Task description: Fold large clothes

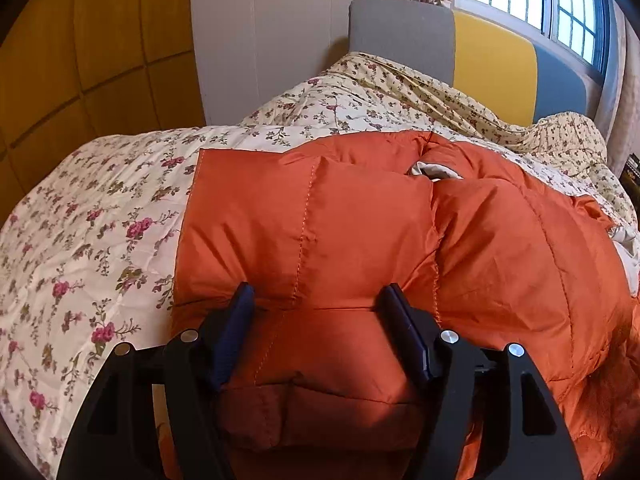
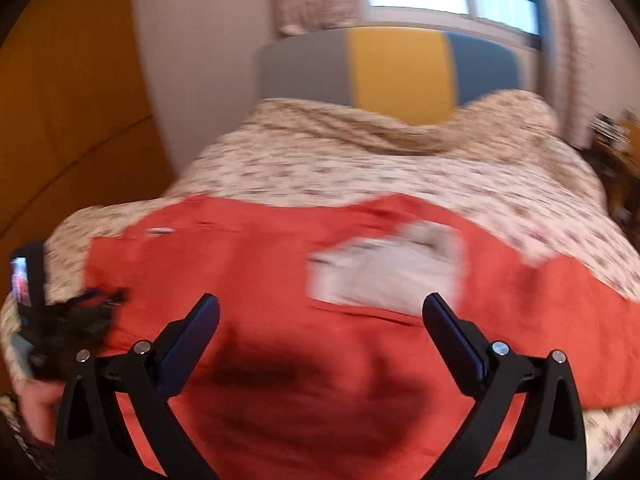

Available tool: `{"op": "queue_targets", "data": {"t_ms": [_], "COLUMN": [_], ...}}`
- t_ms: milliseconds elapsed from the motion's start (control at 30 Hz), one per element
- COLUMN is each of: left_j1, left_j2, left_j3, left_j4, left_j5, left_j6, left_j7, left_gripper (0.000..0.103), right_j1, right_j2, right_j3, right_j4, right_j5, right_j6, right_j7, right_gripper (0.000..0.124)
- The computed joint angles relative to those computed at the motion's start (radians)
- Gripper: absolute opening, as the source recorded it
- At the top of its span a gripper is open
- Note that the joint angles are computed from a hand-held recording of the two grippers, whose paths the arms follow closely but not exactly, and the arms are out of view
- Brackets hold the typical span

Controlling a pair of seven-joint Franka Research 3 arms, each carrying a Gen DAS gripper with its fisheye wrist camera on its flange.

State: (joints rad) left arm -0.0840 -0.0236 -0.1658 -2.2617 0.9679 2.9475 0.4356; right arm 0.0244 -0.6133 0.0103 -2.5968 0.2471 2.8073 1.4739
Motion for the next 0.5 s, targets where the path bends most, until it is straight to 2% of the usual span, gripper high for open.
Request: {"op": "queue_targets", "data": {"t_ms": [33,100,167,267,333,367,433,500], "left_j1": [0.0,0.003,0.005,0.008,0.012,0.015,0.021,0.023], "left_j2": [-0.002,-0.003,-0.001,-0.001,-0.001,-0.002,-0.002,0.0], "left_j3": [0.001,0.002,0.002,0.004,0.006,0.007,0.009,0.01], "left_j4": [-0.001,-0.002,-0.002,-0.006,-0.008,-0.009,-0.009,-0.009], "left_j5": [-0.003,0.001,0.009,0.022,0.036,0.056,0.084,0.088], "left_j6": [0.002,0.008,0.014,0.03,0.046,0.055,0.065,0.072], "left_j7": [0.002,-0.004,-0.013,-0.028,-0.045,-0.068,-0.104,-0.111], "left_gripper": [0.068,0.069,0.07,0.072,0.074,0.076,0.082,0.083], "right_j1": [0.044,0.107,0.14,0.083,0.058,0.059,0.107,0.09], "right_j2": [0.044,0.112,0.181,0.274,0.325,0.341,0.349,0.346], "right_j3": [-0.009,-0.029,-0.04,0.005,0.008,-0.005,-0.06,-0.033], "right_j4": [0.036,0.083,0.128,0.187,0.208,0.193,0.164,0.137], "right_j5": [0.017,0.055,0.088,0.032,0.002,0.009,0.118,0.103], "right_j6": [-0.016,-0.033,-0.051,-0.086,-0.085,-0.052,-0.004,0.05], "right_j7": [-0.02,-0.063,-0.093,-0.028,0.008,-0.004,-0.098,-0.086], "right_gripper": [0.087,0.066,0.058,0.045,0.044,0.045,0.045,0.045]}}
